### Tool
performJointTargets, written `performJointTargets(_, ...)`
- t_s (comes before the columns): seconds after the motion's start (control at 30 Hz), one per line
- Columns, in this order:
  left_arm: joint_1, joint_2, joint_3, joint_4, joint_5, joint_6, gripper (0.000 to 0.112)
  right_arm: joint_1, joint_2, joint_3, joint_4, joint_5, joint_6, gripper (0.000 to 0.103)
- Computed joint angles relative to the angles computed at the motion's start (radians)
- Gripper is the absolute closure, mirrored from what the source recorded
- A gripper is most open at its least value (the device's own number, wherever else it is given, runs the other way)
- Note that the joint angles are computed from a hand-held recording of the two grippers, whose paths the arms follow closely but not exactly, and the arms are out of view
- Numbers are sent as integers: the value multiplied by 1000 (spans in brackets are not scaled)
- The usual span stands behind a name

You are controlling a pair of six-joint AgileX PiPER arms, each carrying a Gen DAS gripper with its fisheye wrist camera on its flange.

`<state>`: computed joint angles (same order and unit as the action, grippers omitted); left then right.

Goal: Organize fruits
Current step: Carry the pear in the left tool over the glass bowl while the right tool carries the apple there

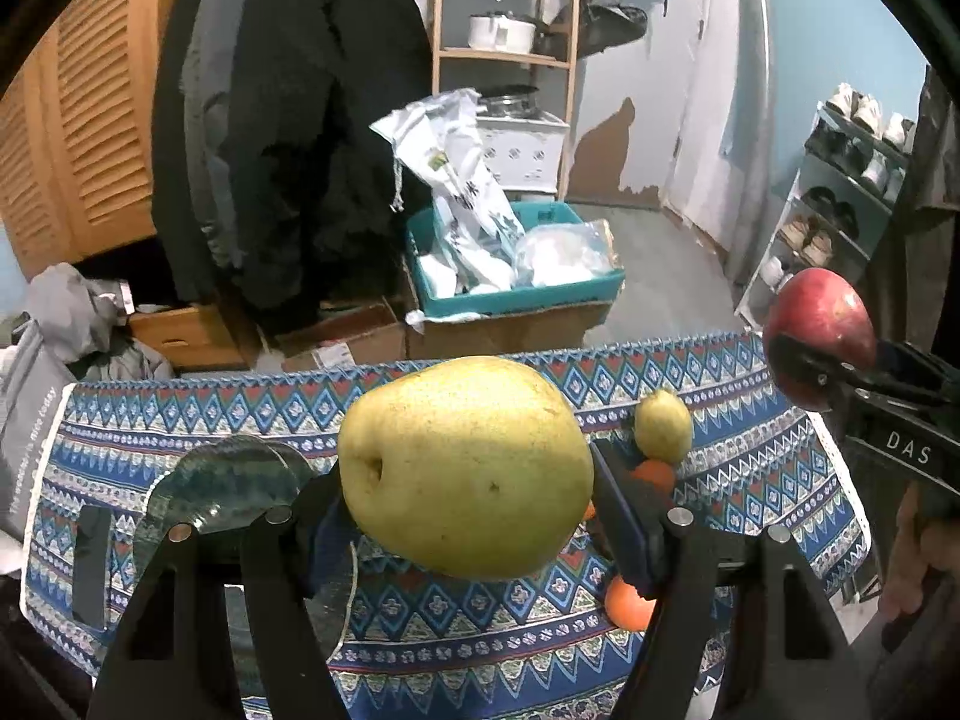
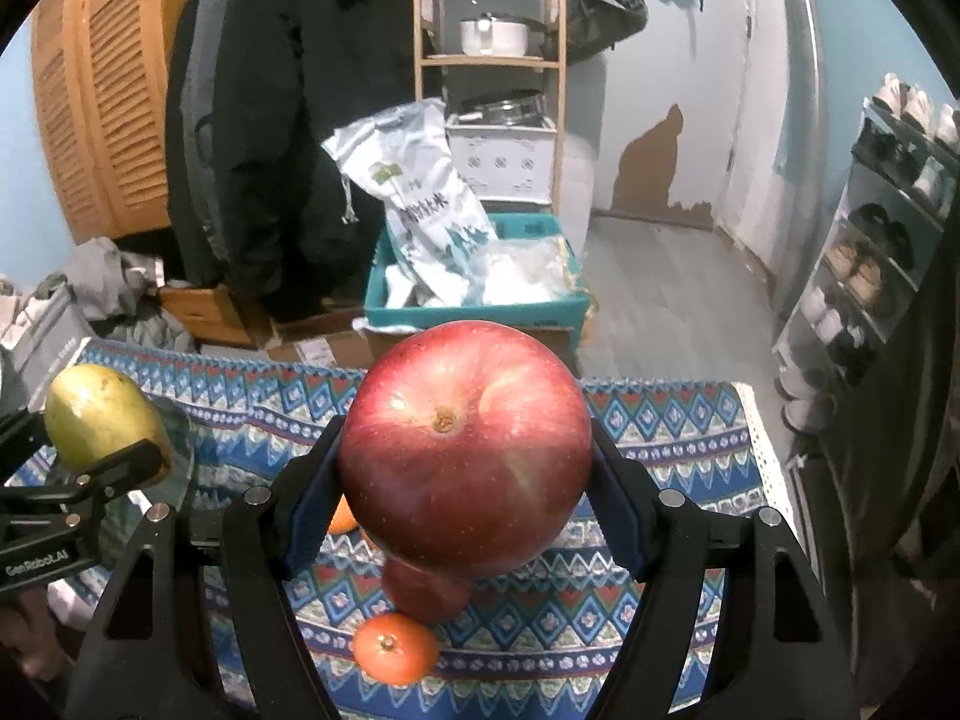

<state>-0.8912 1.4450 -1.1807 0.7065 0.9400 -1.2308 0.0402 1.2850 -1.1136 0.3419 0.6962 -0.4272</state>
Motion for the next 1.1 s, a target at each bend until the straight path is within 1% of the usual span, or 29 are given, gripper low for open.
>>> performJointTargets(0.3, 24, -75, 44, 21, 17, -20, 39, 101, 6, -36, -42, -10, 64, 29)
performJointTargets(0.4, 38, -107, 69, 26, 22, -25, 39, 148, 18, -53, -67, -13, 102, 29)
performJointTargets(0.47, 42, -121, 80, 40, 43, -28, 39, 181, 25, -66, -84, -15, 129, 29)
performJointTargets(0.73, 91, -211, 156, 41, 60, -38, 39, 310, 80, -129, -153, -19, 229, 29)
performJointTargets(1.1, 249, -341, 292, -10, 30, 11, 39, 489, 202, -227, -245, -15, 362, 29)
